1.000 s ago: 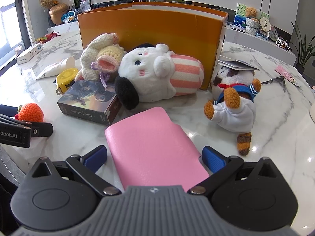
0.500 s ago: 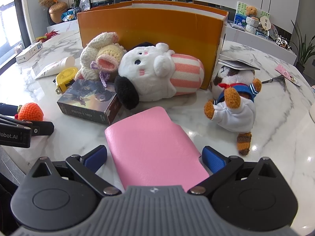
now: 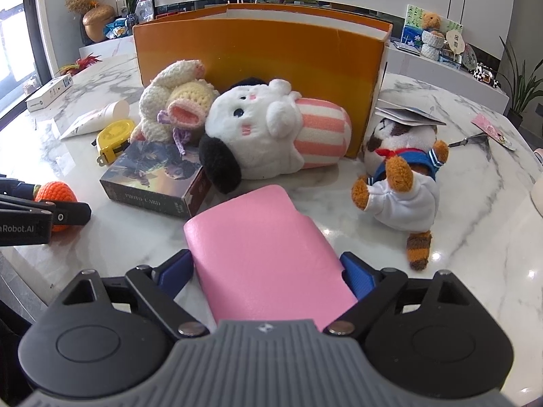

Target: Organize objects

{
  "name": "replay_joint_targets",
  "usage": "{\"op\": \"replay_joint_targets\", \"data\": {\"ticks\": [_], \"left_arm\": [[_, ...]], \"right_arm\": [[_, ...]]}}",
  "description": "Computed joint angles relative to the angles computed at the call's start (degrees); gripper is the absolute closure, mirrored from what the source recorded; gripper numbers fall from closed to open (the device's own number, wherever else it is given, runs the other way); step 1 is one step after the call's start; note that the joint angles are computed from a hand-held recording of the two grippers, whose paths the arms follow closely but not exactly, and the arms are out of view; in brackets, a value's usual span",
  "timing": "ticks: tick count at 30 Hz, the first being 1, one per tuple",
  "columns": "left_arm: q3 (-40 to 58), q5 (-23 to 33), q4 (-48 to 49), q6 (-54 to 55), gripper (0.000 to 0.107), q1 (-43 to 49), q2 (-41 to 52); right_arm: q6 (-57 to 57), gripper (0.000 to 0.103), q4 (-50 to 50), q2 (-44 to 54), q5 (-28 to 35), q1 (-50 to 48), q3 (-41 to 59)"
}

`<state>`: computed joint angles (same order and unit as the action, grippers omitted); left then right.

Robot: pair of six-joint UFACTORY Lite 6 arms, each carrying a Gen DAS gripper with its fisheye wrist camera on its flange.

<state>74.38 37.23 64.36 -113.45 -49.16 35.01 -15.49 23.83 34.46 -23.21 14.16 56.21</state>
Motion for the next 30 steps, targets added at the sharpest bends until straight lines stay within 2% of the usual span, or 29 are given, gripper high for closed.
{"op": "replay_joint_targets", "data": {"ticks": [30], "left_arm": [[1.09, 3.17, -0.18, 0.90, 0.055, -0.93, -0.45]], "right_arm": [[7.04, 0.012, -6.99, -3.67, -1.37, 0.08, -2.73]]}}
